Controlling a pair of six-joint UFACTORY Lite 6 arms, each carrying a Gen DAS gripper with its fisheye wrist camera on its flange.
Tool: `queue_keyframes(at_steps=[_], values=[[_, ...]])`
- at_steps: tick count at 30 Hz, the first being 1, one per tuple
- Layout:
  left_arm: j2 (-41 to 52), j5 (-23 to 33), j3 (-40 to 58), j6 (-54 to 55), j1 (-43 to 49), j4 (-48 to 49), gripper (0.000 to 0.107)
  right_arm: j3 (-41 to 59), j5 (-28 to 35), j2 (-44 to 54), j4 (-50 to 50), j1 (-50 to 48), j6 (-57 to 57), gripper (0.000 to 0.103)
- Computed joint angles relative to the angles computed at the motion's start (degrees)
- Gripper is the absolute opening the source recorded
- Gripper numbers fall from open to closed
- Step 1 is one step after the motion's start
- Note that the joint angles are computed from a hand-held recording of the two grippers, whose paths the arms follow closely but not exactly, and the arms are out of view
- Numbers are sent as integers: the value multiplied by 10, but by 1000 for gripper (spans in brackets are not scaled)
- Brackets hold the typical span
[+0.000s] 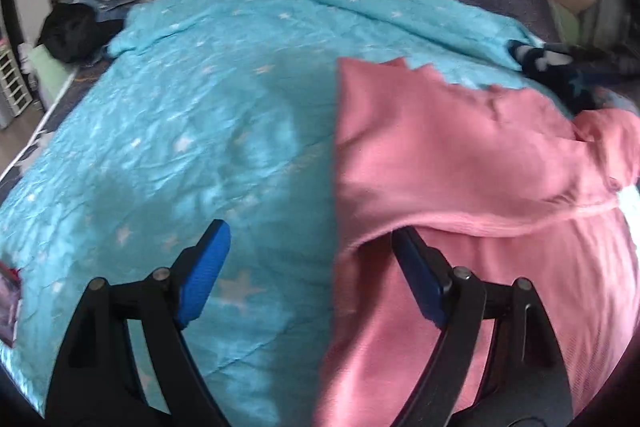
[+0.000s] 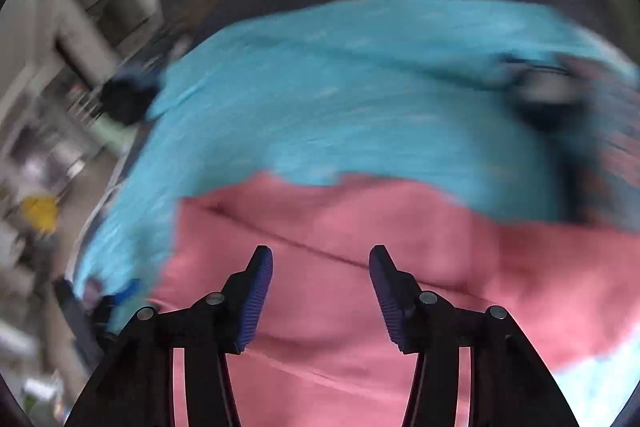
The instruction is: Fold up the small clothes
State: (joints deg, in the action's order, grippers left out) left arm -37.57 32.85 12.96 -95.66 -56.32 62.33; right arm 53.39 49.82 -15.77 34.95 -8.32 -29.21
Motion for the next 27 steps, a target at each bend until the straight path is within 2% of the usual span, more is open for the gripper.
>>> queue_keyframes(at_steps=[2, 4, 7, 9, 11, 12, 13, 14, 15, 16, 17, 18, 20, 22, 25, 27], values=[[10, -6, 5, -7, -10, 9, 78, 78, -23, 120, 10, 96, 70, 51], [54, -18, 22, -1, 1, 6, 45, 162, -29, 240, 47, 153, 112, 51], [35, -111, 0, 46, 75, -17, 41, 250, -34, 356, 51, 198, 174, 51], [0, -145, -16, 104, 111, -63, 41, 305, -27, 411, 6, 218, 249, 51], [-8, -184, -26, 153, 145, -102, 41, 312, -30, 433, 10, 221, 262, 51], [-8, -189, -27, 153, 147, -102, 40, 325, -27, 451, 23, 221, 259, 47], [-7, -184, -25, 140, 141, -91, 30, 337, -24, 467, 27, 222, 260, 42], [-8, -180, -24, 125, 129, -77, 19, 360, -20, 488, 15, 227, 273, 17], [-12, -168, -25, 102, 108, -61, 8, 385, -20, 506, -20, 234, 300, 6], [-17, -131, -24, 54, 78, -23, 8, 387, -37, 509, -31, 241, 308, 6], [-23, -71, -21, 2, 28, 8, 8, 391, -50, 512, -17, 245, 298, 6], [-37, -12, -20, -27, -14, 15, 8, 393, -66, 516, 20, 246, 268, 6], [-62, 70, -21, -53, -65, 15, 8, 382, -93, 517, 110, 238, 190, 6], [-71, 131, -24, -82, -97, 19, 8, 372, -115, 526, 213, 227, 105, 6], [-90, 99, -44, -57, -61, -3, 9, 354, -166, 524, 313, 224, -7, 8], [-101, 63, -50, -18, -24, -25, 12, 371, -122, 540, 318, 210, 2, 8]])
